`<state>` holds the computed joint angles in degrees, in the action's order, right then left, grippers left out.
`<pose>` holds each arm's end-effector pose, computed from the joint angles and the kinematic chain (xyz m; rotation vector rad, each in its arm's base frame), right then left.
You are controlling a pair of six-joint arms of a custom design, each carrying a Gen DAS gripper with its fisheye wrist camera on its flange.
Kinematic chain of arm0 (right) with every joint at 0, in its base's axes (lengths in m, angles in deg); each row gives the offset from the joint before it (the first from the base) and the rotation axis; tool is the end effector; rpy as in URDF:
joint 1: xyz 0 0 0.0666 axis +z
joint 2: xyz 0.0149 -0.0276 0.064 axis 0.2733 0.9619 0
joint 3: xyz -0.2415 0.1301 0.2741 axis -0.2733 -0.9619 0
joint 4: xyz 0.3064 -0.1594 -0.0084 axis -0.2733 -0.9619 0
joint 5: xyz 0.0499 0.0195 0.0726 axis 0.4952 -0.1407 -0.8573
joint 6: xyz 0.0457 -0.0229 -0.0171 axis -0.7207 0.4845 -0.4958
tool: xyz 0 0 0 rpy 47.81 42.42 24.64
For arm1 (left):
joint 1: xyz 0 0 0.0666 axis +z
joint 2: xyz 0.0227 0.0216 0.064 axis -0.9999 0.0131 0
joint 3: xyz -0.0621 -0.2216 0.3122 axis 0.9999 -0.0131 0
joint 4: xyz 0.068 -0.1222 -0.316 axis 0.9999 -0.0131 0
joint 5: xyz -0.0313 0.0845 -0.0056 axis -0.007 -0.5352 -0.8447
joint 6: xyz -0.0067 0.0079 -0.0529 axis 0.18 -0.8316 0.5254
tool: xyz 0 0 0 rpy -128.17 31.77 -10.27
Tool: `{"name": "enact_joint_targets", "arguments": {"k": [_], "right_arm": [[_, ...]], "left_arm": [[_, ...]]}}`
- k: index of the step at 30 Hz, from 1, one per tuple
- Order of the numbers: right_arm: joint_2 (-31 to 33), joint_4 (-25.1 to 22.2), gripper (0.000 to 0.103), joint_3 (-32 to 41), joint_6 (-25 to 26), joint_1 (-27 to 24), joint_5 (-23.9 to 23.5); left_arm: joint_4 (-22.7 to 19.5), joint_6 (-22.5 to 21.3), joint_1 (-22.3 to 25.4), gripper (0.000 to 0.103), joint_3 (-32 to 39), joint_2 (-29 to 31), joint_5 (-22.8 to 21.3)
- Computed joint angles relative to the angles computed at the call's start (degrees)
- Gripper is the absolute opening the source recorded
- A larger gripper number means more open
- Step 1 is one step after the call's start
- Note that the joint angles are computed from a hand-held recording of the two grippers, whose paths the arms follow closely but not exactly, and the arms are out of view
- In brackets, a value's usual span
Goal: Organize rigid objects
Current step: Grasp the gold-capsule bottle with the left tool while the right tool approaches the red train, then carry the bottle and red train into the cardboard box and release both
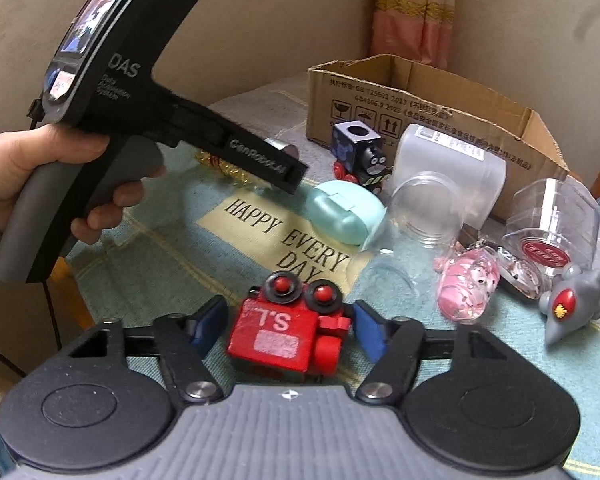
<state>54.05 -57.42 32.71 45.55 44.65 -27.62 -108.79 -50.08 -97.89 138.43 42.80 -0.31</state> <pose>0.4099 0.2331 0.2968 -1.0025 2.1929 0.3578 0.4690 -0.0646 0.3432 -0.0939 2.3454 0.0861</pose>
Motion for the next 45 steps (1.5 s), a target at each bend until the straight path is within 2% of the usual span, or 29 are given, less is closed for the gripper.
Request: {"name": "enact_joint_targets", "arguments": {"k": [3,17,26,34,41,45], "right_arm": [[-0.1,-0.8,0.062,0.4,0.1,-0.1,0.1],[-2.6,-4.0,0.062,0.4,1.5,-2.2,-2.7],[-5.4,-7.0,0.062,3.6,2.7,-6.7,-7.2],[-1.9,-6.5,0.062,12.4,3.8,-10.0,-8.4],[6.3,-8.2,0.062,24.4,3.6,-11.1,-7.3],[11.6,-10.1,0.062,32.0,3.2,-11.1,-6.5]], "left_arm": [[-0.7,-0.8,0.3,0.094,0.4,0.1,0.9],[-7.3,-4.5,0.4,0.094,1.9,-3.6,3.5],[-13.1,-6.5,0.2,0.094,8.3,-4.1,6.8],[-16.7,-7.2,-0.1,0.094,19.7,2.0,8.4],[-18.9,-9.8,-0.2,0.094,33.6,11.5,7.0],[-22.6,-9.2,0.5,0.094,43.2,17.9,7.6]]}}
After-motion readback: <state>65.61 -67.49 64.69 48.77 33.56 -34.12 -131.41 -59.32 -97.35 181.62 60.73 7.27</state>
